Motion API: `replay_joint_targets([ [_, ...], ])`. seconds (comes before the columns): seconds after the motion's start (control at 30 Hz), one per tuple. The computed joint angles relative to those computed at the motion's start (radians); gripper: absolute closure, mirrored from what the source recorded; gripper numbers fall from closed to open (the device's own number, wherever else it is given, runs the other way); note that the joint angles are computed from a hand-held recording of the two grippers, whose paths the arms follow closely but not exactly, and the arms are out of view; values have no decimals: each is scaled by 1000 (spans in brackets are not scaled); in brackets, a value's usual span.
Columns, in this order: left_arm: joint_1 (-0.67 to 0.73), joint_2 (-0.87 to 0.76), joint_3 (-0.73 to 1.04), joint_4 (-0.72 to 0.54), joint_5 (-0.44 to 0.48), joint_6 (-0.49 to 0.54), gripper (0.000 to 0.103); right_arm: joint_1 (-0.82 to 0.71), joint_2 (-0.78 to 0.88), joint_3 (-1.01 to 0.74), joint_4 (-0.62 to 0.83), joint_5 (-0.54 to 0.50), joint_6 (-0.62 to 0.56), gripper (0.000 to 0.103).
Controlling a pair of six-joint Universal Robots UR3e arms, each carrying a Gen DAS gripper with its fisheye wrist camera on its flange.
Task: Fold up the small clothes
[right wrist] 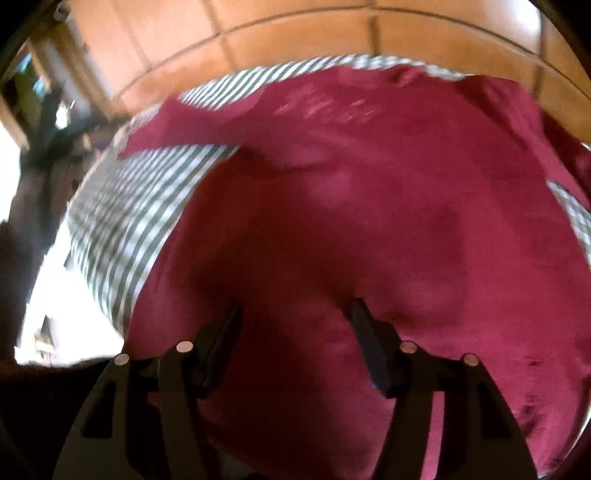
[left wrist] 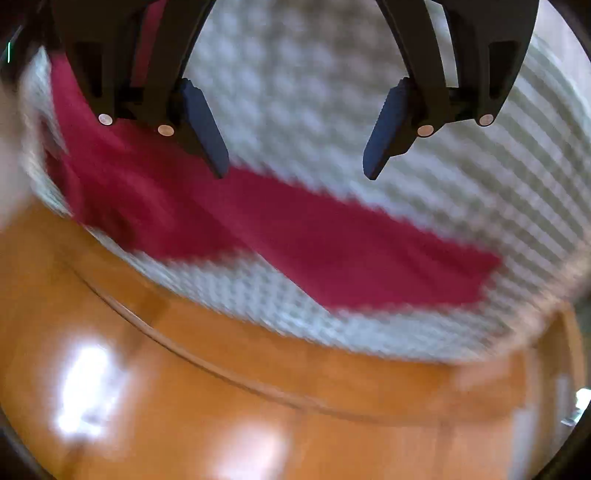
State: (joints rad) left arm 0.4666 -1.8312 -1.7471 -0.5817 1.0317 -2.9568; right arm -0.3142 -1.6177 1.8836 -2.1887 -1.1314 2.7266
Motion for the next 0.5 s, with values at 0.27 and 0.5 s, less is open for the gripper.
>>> replay_joint_targets([
  [0.27,-45,284,-394,-296,-234,265,31,-417,-166,79,-57,-121,-25,35],
  [0.5,-134,233,-429,-175,-183,166,95,-587,-167,158,61,-108,-114,43],
])
